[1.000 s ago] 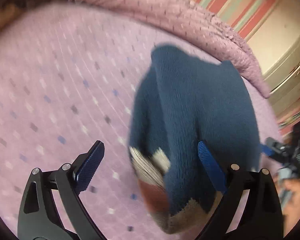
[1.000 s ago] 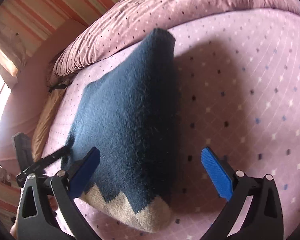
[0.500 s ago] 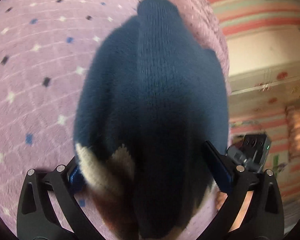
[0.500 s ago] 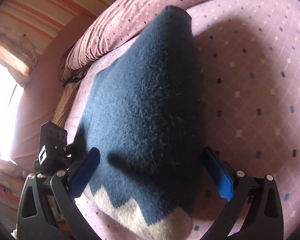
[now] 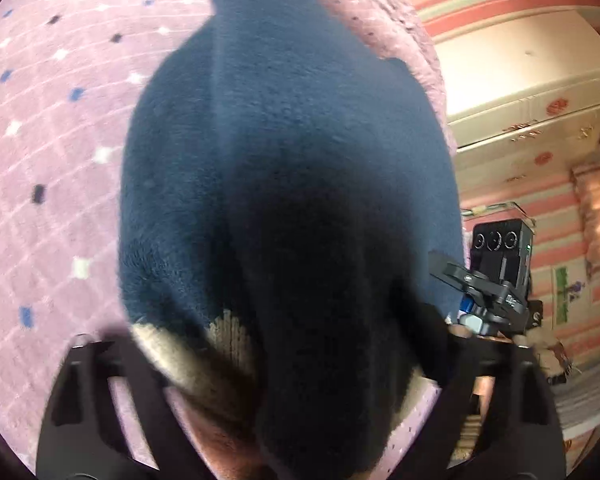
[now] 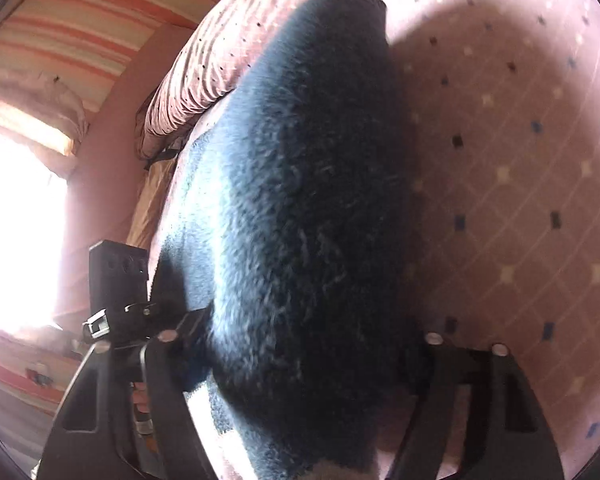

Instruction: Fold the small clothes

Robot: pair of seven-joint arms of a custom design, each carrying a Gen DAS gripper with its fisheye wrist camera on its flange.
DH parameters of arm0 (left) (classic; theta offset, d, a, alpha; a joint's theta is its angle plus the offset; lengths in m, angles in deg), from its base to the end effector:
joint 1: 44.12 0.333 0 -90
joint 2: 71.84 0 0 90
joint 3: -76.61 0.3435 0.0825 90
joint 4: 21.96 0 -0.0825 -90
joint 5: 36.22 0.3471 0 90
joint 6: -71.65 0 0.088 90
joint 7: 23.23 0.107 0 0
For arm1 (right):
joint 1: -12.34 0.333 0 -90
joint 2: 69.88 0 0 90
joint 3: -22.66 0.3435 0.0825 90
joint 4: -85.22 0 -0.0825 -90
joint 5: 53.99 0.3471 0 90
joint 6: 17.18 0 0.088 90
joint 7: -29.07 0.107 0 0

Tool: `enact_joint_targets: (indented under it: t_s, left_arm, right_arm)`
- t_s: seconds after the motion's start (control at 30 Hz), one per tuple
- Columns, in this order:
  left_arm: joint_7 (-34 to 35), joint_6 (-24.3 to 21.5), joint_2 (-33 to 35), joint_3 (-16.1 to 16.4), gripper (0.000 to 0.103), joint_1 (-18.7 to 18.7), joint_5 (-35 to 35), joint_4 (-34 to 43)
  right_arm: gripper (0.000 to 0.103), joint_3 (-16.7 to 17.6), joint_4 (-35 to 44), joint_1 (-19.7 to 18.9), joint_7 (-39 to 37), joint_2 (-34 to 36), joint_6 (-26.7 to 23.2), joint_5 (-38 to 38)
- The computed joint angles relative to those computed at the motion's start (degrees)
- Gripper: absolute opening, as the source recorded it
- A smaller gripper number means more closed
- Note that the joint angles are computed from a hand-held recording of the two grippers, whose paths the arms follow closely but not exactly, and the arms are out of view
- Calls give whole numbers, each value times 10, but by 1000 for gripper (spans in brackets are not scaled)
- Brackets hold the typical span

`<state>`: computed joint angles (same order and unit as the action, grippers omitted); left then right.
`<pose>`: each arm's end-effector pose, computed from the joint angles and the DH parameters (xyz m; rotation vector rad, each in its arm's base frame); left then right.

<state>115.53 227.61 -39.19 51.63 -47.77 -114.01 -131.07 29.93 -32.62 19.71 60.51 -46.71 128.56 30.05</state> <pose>0.5770 -0.2438 0.2764 1.7908 -1.8099 1.0743 0.5666 0.1311 0.2932 -1.6305 1.6286 0.3677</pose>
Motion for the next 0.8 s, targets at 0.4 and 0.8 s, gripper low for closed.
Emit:
enact_joint_targets:
  t_s: [0.4,0.8]
  left_arm:
    - [0,63,-23,-16,57,-27,27,15]
    - [-180,71,-36,-20,57,-124,196,113]
  right_arm:
    - [62,10,-23,50,-38,-62,133,-27]
    - [62,-65,-142,6,-48,-255,56,-39]
